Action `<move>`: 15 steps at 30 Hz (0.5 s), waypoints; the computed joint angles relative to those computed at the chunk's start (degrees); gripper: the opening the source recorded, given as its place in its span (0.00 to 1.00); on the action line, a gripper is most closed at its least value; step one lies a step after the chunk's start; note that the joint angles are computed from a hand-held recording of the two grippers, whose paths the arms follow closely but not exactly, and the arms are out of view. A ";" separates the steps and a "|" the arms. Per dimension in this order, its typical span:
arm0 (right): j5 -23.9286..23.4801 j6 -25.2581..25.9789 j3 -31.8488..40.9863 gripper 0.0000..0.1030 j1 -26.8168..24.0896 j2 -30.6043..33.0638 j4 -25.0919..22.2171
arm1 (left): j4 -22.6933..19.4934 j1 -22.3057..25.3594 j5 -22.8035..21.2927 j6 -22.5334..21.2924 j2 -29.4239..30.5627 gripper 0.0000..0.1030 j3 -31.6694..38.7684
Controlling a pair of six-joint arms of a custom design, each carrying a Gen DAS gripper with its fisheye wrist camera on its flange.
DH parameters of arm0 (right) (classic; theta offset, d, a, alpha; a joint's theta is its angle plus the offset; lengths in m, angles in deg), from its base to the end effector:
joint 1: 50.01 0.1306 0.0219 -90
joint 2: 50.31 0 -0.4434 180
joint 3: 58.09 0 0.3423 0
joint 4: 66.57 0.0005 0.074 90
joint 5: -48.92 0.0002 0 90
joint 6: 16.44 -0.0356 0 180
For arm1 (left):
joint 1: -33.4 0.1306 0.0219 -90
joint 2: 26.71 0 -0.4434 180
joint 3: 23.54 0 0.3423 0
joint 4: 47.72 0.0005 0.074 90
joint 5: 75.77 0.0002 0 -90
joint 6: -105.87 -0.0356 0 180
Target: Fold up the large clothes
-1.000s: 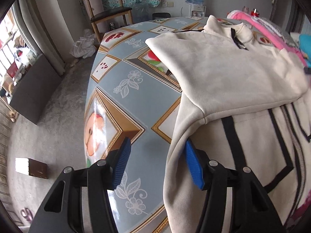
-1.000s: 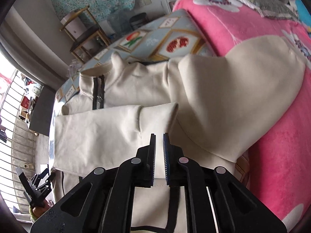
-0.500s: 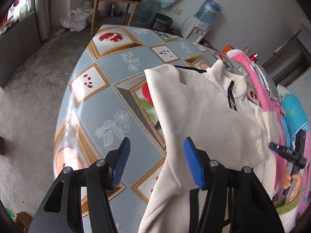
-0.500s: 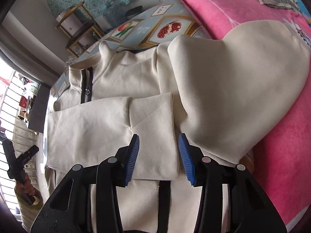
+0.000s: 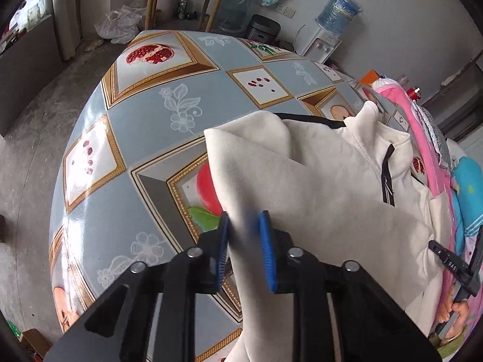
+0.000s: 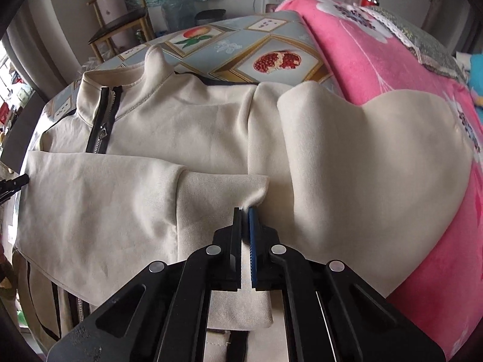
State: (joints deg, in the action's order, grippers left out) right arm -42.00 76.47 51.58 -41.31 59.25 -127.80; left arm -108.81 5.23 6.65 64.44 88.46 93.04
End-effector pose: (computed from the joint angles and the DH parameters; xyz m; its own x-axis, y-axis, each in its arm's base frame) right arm 0.5589 0.0856 0.4530 -0.8564 -0.1824 -0.4831 -0.2026 0.9792 -0.0105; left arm 0.5377 -0.2832 0.4459 -0.8104 -0.4091 -0.4194 -0.2997 0.9046 -0.3032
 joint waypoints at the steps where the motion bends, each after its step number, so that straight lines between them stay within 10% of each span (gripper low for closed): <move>1: -0.17 0.19 0.20 0.04 0.23 -0.10 0.59 | -0.07 -0.34 -1.40 -1.14 0.12 0.07 0.30; 7: -6.47 -1.39 2.79 0.04 -0.11 -1.39 4.56 | -1.46 -2.36 -10.20 -4.01 -1.17 0.05 1.57; 15: -8.17 -4.52 6.20 0.04 -1.99 4.83 -1.04 | -3.09 -0.89 -7.73 -2.11 -0.49 0.05 0.38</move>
State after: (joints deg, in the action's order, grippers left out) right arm -50.16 71.95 57.78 -43.30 64.07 -128.84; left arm -111.91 4.34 -1.08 62.33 87.97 93.42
